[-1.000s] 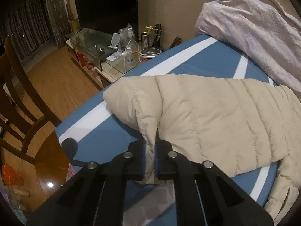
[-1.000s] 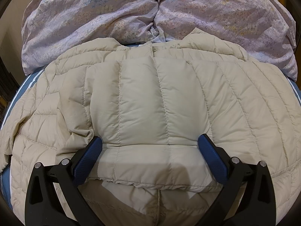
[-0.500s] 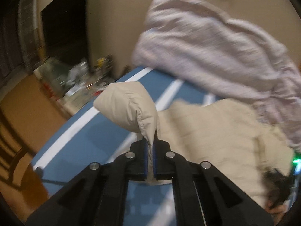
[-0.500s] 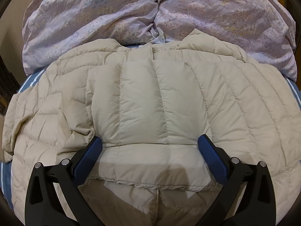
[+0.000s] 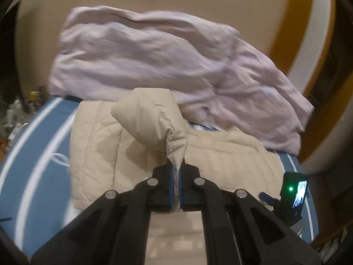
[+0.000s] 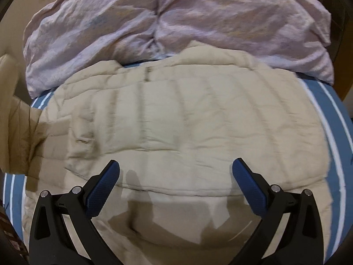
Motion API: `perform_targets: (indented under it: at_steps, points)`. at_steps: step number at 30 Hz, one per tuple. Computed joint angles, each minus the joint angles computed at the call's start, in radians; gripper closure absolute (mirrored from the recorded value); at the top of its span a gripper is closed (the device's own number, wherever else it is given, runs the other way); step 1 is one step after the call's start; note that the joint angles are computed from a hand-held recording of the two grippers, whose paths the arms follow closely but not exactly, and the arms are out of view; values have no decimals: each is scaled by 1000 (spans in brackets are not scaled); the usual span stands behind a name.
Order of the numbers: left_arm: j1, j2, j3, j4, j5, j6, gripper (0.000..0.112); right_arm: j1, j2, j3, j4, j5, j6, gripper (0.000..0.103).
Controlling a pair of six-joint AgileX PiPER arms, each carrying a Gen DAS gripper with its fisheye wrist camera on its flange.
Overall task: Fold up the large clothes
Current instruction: 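Fold the held sleeve across the jacket body and release it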
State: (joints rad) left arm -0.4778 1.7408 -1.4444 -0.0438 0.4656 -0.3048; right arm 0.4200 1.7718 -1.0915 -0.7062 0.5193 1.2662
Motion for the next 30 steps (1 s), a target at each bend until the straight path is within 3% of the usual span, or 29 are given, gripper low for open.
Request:
perform_targets:
  at_steps: [7, 18, 21, 23, 25, 30]
  points:
    - [-116, 139, -114, -89, 26, 43, 109, -66, -84, 136, -71, -38, 75, 2]
    - [-213, 340, -350, -179, 149, 85, 106, -121, -161, 252, -172, -79, 180, 2]
    - [-226, 337, -352, -166, 149, 85, 97, -129, -181, 275, -191, -100, 194, 2]
    - [-221, 319, -334, -165, 137, 94, 83, -128, -193, 285, -220, -105, 220, 2]
    - [-216, 300, -314, -141, 127, 77, 76, -130, -206, 295, -233, -115, 231, 2]
    - [-197, 256, -264, -19, 118, -2, 76, -134, -229, 294, -187, -175, 186, 21]
